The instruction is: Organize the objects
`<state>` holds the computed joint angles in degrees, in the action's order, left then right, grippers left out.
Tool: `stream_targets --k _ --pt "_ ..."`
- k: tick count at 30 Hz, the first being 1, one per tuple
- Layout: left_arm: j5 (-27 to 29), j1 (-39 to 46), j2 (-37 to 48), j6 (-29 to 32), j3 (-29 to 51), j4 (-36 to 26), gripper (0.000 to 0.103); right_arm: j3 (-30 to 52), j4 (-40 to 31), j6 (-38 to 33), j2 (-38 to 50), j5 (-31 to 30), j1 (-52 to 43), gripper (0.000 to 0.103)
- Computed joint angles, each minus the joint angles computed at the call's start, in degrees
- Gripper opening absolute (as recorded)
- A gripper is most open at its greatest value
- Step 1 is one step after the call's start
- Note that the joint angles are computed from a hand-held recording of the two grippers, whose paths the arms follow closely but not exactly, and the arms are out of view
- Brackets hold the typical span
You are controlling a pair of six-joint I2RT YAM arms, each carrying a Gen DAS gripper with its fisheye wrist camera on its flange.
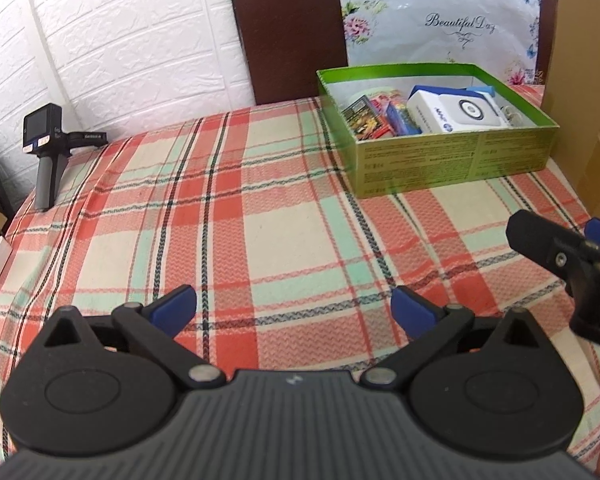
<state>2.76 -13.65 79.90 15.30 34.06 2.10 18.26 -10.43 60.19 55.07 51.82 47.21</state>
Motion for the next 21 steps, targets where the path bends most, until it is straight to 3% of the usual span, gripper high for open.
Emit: stream_targets --k 4,21 --pt "-2.7 -0.4 1.4 -0.2 0.5 0.2 0.103 0.6 0.7 -0.6 1.6 -2.2 -0.6 0.103" --pt "-2.7 0.3 5.7 -0.7 4.1 -4.5 0.103 0.6 2.3 -0.8 3.4 -4.2 -1.6 0.103"
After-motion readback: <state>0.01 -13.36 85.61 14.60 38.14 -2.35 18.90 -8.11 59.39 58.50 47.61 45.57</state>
